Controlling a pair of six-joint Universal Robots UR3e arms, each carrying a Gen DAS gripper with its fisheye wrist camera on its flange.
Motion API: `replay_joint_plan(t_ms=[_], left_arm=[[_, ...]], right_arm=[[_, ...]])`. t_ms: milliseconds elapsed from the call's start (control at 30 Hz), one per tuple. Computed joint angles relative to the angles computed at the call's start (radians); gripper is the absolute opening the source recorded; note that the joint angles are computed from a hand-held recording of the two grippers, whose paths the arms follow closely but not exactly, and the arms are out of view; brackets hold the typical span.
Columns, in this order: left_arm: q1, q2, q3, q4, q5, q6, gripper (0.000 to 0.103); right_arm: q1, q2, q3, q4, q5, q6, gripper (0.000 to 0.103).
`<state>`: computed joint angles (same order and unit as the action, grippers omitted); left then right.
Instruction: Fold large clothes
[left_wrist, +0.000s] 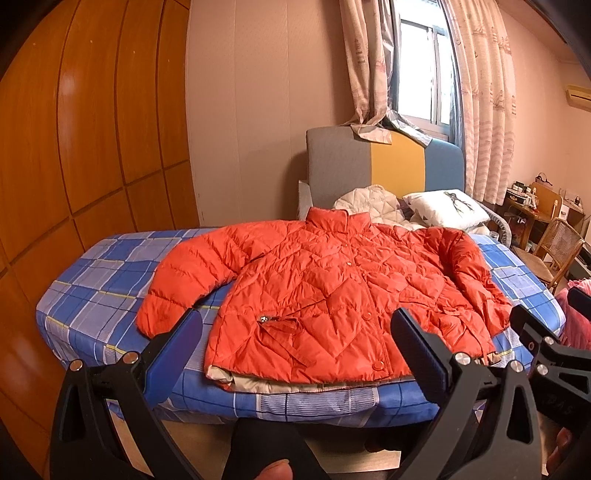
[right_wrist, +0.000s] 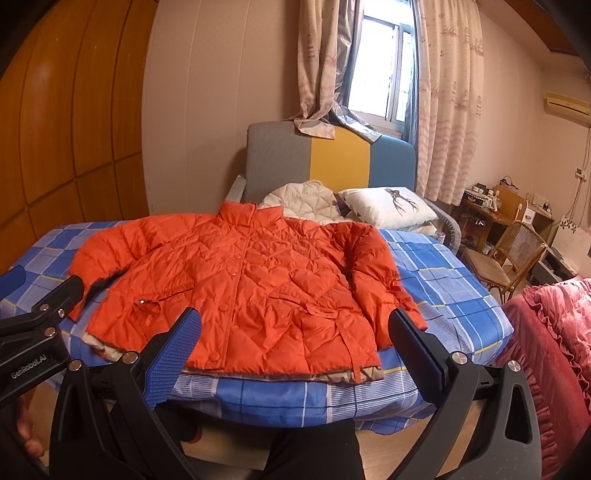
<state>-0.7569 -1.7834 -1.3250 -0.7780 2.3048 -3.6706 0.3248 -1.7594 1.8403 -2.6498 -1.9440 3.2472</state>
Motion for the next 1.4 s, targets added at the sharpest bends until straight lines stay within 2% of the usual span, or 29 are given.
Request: replay_joint_plan(t_ms=[167, 233, 300, 333, 400, 567, 633, 767, 833, 1033, 1200, 1267, 1400], left_arm=[[0.042, 0.003, -0.023, -0.002, -0.047, -0.007, 0.101], [0.079, 0.03, -0.085, 0.06, -0.111, 0.008, 0.101], [0.15, 0.089, -0.201, 0.17, -0.238, 0.012, 0.101], [0.186, 0.11, -0.235, 0.18, -0.28, -0.002, 0.101], [0.247, 0.14, -0.298, 0.209, -0.325, -0.012, 0.101], [0.487, 0.242, -0.527, 0.309, -0.451, -0.055, 0.101], [0.586, 0.273, -0.606, 0.34, -0.514, -0.059, 0.101], [0.733, 0.269, -0.662, 0.3, -0.53, -0.042, 0.101], [0.803, 0.271, -0.687, 0.295, -0.57, -0.032, 0.101], [0.913, 0.195, -0.707, 0.394, -0.6, 0.001, 0.101], [0.993, 0.12, -0.665, 0.443, -0.699, 0.01, 0.101], [0.992, 0.07, -0.622, 0.446, -0.682, 0.011, 0.101], [1.031, 0.023, -0.602, 0.451, -0.743, -0.01, 0.09]], right_arm=[[-0.027, 0.019, -0.024, 0.026, 0.054, -0.005, 0.1], [-0.061, 0.015, -0.02, 0.044, 0.111, -0.006, 0.1], [-0.123, 0.002, -0.007, 0.065, 0.195, -0.005, 0.1], [-0.169, -0.012, 0.004, 0.078, 0.257, -0.007, 0.1], [-0.275, -0.036, 0.038, 0.092, 0.374, -0.002, 0.1], [-0.529, -0.063, 0.117, 0.14, 0.574, 0.014, 0.1], [-0.581, -0.045, 0.127, 0.148, 0.588, 0.005, 0.1], [-0.636, 0.067, 0.102, 0.109, 0.563, 0.009, 0.1], [-0.646, 0.142, 0.057, 0.104, 0.548, 0.016, 0.1], [-0.625, 0.375, -0.127, 0.099, 0.47, 0.03, 0.094], [-0.597, 0.509, -0.284, 0.138, 0.412, 0.043, 0.091], [-0.585, 0.539, -0.326, 0.153, 0.402, 0.052, 0.091], [-0.54, 0.6, -0.411, 0.174, 0.351, 0.048, 0.091]])
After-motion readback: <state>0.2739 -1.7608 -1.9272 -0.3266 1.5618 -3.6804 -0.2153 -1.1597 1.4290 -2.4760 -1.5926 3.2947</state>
